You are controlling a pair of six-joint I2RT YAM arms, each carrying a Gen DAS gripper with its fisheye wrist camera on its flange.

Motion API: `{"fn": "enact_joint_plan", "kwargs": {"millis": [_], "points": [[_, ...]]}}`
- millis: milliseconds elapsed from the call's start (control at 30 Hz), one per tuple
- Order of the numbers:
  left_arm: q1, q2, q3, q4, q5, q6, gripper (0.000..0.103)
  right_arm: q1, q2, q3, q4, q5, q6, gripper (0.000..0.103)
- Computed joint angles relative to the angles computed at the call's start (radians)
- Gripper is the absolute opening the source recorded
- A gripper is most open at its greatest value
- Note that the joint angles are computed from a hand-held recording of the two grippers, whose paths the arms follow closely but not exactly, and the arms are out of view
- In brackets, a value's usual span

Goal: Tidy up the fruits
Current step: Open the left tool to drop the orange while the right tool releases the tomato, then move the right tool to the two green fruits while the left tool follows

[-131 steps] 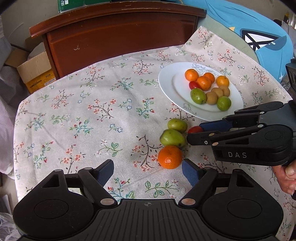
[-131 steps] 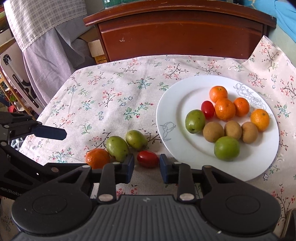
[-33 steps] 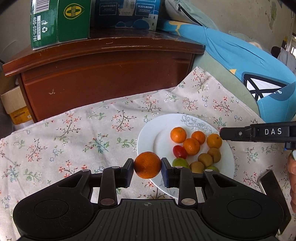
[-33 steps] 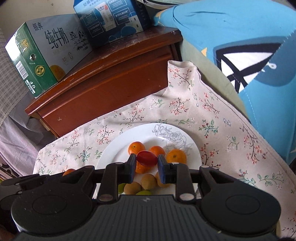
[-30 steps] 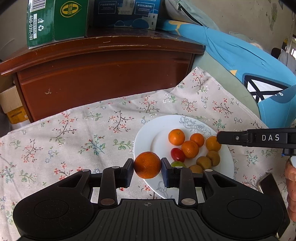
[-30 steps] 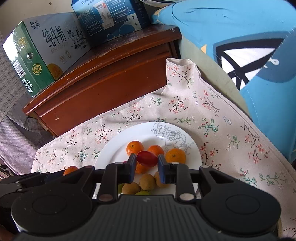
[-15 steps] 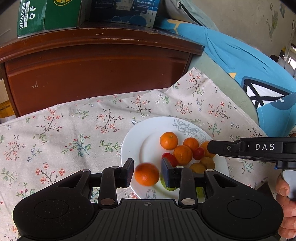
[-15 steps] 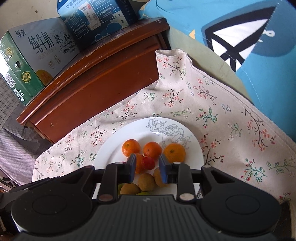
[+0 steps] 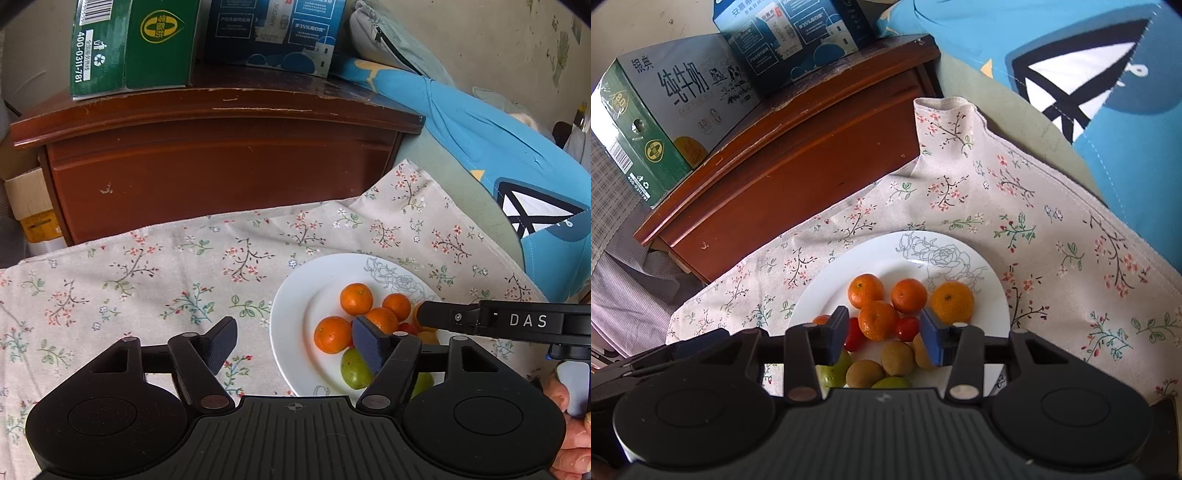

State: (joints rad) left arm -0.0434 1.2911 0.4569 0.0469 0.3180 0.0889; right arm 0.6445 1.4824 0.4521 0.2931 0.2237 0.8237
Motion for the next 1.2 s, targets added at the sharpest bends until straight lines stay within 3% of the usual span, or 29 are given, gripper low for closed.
{"fn": "enact_joint_plan", "kwargs": {"millis": [167, 400, 667, 1100, 1200], "points": [[0.067, -0.072, 0.007, -0.092, 0.004, 0.048, 0.077, 0.032, 0.011, 0.007, 0.008, -0.002, -0.030, 0.050], [0.173, -0.201, -0.010, -0.214, 0.017, 0.153, 0.084, 0.092, 0.030, 0.006, 0.071, -0.033, -0.085, 0.063], [0.300, -0.277, -0.044, -0.300, 0.054, 0.266, 0.086, 0.157, 0.068, 0.031, 0.067, -0.025, -0.128, 0.069], [0.450, -0.195, -0.027, -0.296, 0.072, 0.293, 0.087, 0.279, 0.206, 0.096, 0.128, -0.050, -0.222, 0.073], [0.463, -0.183, -0.029, -0.292, 0.070, 0.303, 0.087, 0.294, 0.237, 0.113, 0.131, -0.066, -0.228, 0.066]]}}
